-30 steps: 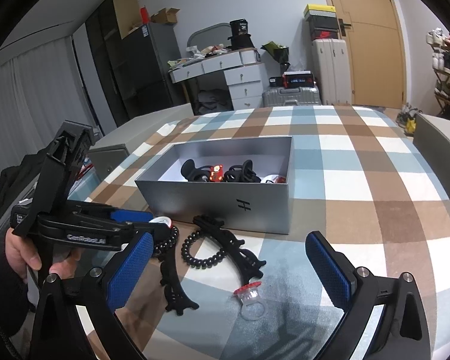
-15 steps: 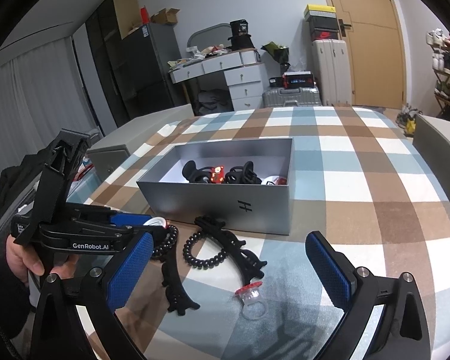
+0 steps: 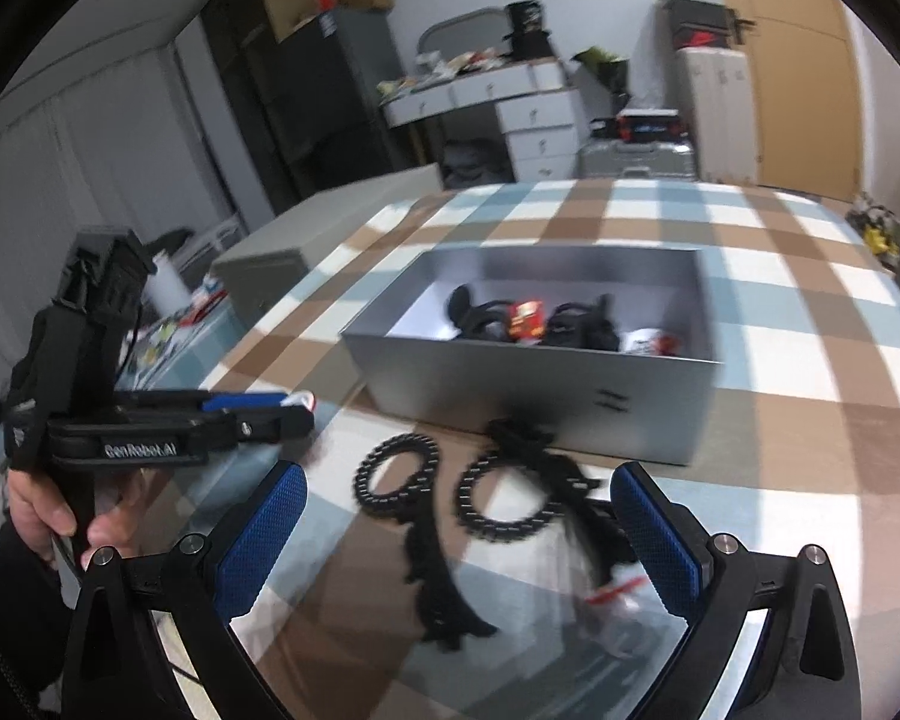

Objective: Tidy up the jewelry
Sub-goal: 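Move the left gripper to the white pin badge while the right approaches the coiled hair ties, then carry the pin badge into the box with left while right carries a hair tie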

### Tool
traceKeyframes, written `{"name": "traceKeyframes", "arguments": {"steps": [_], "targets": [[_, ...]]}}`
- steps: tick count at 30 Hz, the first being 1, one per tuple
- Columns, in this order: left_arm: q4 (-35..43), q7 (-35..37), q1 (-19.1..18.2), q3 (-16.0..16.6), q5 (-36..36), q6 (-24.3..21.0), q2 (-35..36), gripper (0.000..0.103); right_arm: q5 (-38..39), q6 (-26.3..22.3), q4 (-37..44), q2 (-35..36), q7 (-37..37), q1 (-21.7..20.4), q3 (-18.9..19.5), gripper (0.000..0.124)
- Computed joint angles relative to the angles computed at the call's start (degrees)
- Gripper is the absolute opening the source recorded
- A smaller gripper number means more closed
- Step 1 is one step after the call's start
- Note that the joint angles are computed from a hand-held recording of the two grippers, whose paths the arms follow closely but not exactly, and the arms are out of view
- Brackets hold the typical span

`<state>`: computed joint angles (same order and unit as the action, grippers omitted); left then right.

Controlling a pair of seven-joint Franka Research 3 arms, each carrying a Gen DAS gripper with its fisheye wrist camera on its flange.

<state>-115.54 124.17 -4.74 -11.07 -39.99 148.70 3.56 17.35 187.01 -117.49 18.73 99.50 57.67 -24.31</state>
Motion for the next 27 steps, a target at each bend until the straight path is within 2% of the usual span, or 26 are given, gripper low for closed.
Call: {"name": "traceKeyframes", "arguments": {"steps": [3,5,6,11,14,17,20,23,25,27], "targets": [[-0.88,0.38,0.48,0.38,-1.40,0.22,-0.61,0.037,-2.12,-3.00,3.39,2.06,0.17,-0.46,0.39,0.102],[-1.67,0.86,0.75,0.73,-2.41,0.46,-1.15,0.037,-3.88,-4.60,5.88,3.37,0.13,-2.79,2.91,0.102],[-1.83,0.94,0.82,0.90,-2.69,0.46,-1.34,0.037,-4.94,-5.59,6.95,4.08,0.63,-2.72,2.77,0.101],[-2.89,2.52,1.11,1.75,-4.66,0.77,-2.34,0.037,-12.75,-13.72,13.11,8.74,6.08,2.50,-3.69,0.097],[-3.18,3.52,1.16,2.11,-5.73,0.85,-2.54,0.037,-16.92,-16.66,15.15,10.49,9.05,4.11,-5.78,0.094],[-3.29,4.48,1.26,2.35,-6.46,0.31,-2.49,0.037,-19.85,-20.35,17.11,11.58,11.30,4.01,-5.97,0.085],[-3.39,5.46,1.39,2.53,-7.18,-0.46,-2.63,0.037,-22.98,-21.78,17.98,11.94,13.59,3.89,-6.19,0.080],[-3.46,6.02,1.49,2.64,-7.91,-0.62,-2.70,0.037,-26.74,-23.66,19.24,12.53,16.03,4.32,-6.81,0.067],[-3.42,6.17,1.57,2.74,-8.18,-0.79,-2.74,0.037,-27.39,-24.58,19.93,12.33,15.03,2.18,-4.26,0.053],[-3.41,6.17,1.62,2.79,-8.13,-0.81,-2.75,0.037,-28.27,-24.31,19.80,11.81,15.13,0.64,-2.43,0.049]]}}
